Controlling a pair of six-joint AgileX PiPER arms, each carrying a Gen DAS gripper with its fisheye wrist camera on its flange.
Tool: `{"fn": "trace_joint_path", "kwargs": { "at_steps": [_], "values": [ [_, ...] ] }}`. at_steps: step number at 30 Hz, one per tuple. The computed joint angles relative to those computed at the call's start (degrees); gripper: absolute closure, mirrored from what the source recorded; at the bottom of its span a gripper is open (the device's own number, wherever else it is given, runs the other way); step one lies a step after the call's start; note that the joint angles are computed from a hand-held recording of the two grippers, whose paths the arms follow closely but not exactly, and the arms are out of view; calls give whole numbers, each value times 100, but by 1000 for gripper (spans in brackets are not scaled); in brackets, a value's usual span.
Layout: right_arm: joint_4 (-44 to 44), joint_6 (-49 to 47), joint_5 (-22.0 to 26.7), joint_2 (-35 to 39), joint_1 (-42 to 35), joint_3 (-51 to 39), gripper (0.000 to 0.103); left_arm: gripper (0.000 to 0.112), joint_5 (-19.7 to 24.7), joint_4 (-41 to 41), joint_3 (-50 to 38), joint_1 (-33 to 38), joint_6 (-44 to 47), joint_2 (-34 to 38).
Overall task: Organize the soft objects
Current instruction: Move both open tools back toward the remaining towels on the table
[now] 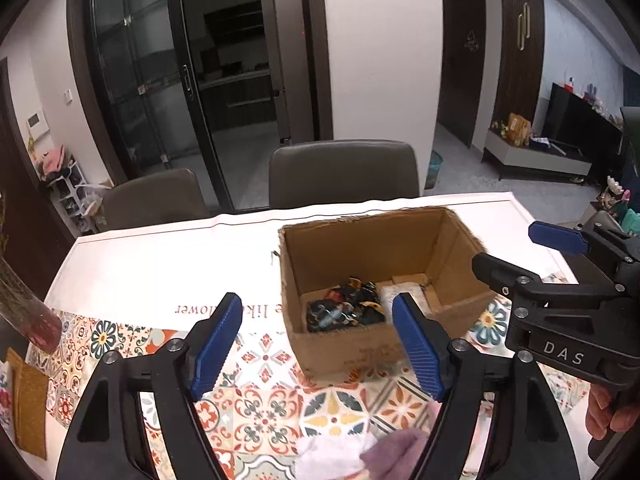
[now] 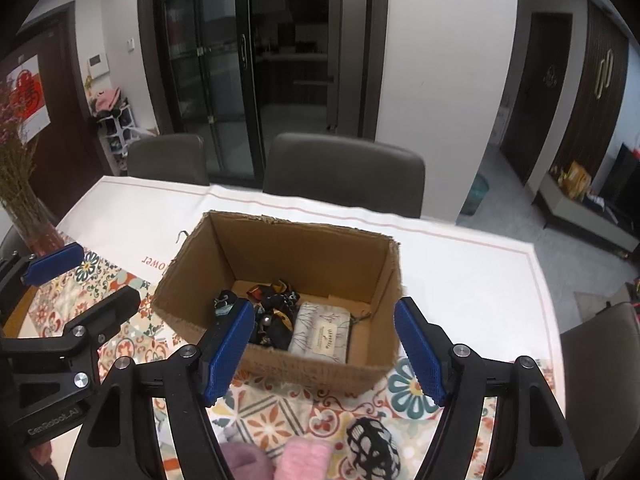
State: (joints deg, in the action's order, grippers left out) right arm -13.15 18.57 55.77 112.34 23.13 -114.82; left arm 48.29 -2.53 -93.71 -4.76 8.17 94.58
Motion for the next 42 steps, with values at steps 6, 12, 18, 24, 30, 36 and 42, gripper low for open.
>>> {"fn": "trace_joint_path", "kwargs": {
  "at_steps": [6,12,18,24,30,36,42],
  "values": [
    [-673,714,-714,-1129,296,1589,30,32,-376,-250,989,-23,134,-811],
    [-1397,1700,-1068,-2021,635,2815,30,31,-630,-394,1894,-68,274,-1546],
    [-2290,2825,-1174,-2660,1031,3772,30,29,-868,-400,2601,-118,369,-2096],
    [-2560,3418,-1285,-3153,1266,4555,30,28,-898,-602,3198,-170,433,-2603],
    [-3177,4276,-1177,-3561,1645,5191,30,28,-942,-535,3705,-332,320,-2971],
    [-3557,4914,-1017,-3868,1997,5786,30,28,-1010,-671,4153,-416,378,-3112],
    [-3479,5319,-1182,-3957,1987,6259,30,28,-1342,-681,4684,-462,321,-3170]
  ]
}}
